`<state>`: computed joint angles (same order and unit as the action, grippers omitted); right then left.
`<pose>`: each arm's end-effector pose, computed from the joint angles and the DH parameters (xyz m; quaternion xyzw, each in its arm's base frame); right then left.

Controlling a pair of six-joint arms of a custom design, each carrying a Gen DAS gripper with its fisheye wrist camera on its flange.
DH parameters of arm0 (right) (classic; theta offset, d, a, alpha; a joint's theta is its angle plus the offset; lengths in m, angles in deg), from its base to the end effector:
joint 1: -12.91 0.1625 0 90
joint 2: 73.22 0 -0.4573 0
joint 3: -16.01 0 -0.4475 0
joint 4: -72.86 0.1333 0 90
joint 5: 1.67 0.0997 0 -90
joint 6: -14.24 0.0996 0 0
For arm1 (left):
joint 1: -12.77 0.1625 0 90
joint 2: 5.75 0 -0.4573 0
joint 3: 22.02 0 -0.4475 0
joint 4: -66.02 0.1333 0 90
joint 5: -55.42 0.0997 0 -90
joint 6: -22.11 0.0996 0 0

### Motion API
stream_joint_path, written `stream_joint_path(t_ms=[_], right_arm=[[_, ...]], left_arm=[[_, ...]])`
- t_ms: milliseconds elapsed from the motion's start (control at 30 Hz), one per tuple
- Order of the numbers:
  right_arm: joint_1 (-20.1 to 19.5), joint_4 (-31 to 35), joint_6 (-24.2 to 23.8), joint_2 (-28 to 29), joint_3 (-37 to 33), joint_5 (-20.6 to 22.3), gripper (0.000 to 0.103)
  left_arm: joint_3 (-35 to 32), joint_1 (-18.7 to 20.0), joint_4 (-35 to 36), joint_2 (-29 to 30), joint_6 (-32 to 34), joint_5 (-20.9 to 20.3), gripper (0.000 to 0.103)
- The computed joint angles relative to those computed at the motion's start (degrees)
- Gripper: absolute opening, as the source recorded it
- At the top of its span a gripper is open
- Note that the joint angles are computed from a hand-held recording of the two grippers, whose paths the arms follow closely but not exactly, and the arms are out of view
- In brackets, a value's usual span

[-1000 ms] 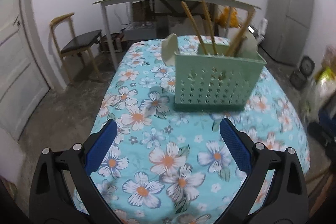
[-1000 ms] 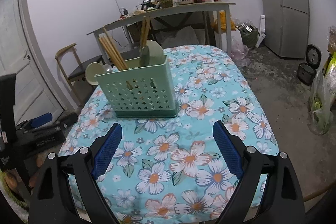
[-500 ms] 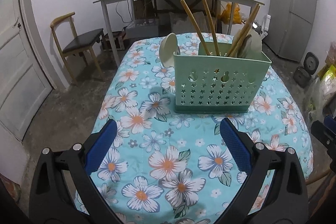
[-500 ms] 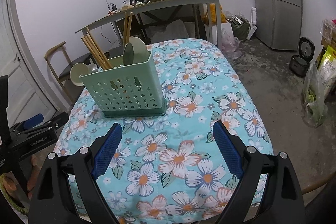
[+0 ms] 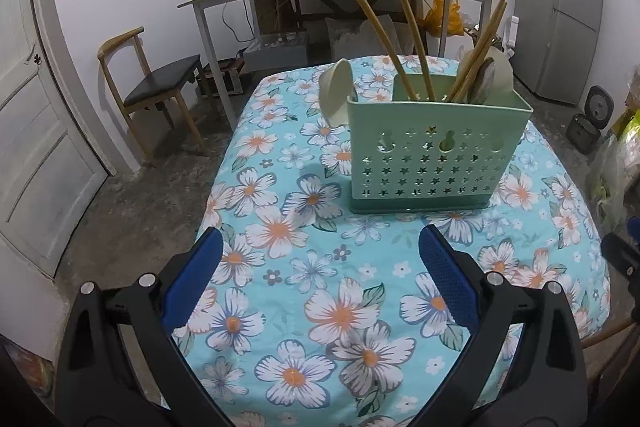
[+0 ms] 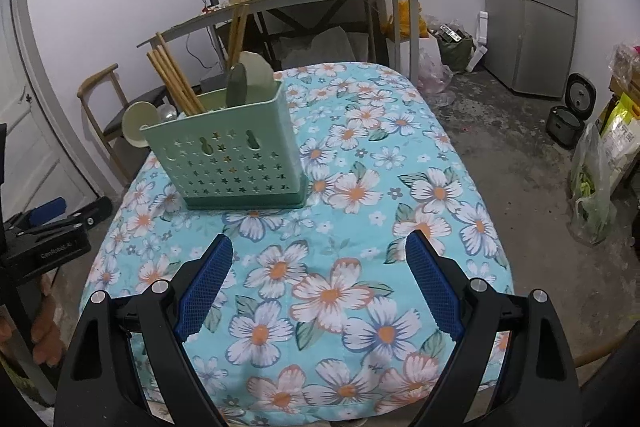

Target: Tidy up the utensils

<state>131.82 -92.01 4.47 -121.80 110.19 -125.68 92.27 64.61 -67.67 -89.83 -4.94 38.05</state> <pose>0.4271 -0.6129 0.1624 0.2367 -0.8975 0.2853 0.2389 -0.1527 -0.5639 0.3865 0.0083 0.8032 -0.3966 0.4445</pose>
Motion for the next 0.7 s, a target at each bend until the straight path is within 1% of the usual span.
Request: stream_joint_path(t_ms=[167,300,467,700], right_arm=[[-0.3,0.7,0.4,-0.1,-0.4,-1.4,0.086],[-0.7,1.7,1.3,-0.3,-0.7,-1.6,0.086],[-0.8,1.4,1.0,-0.4,-0.7,-2.6,0.086],[-0.8,0.4,0.2,-0.6,-0.8,-4.2,0.086]], left_arm=[[-0.3,0.4,2.4,-0.4,-1.4,0.0,0.095],[-0.3,0.6,3.6,-0.9,-2.5,0.3,0.095],[-0.6,0.8,6.2,-1.3,-4.5,1.0,0.095],[-0.8,1.2,7.7,-1.9,-6.1,1.2,0.095]])
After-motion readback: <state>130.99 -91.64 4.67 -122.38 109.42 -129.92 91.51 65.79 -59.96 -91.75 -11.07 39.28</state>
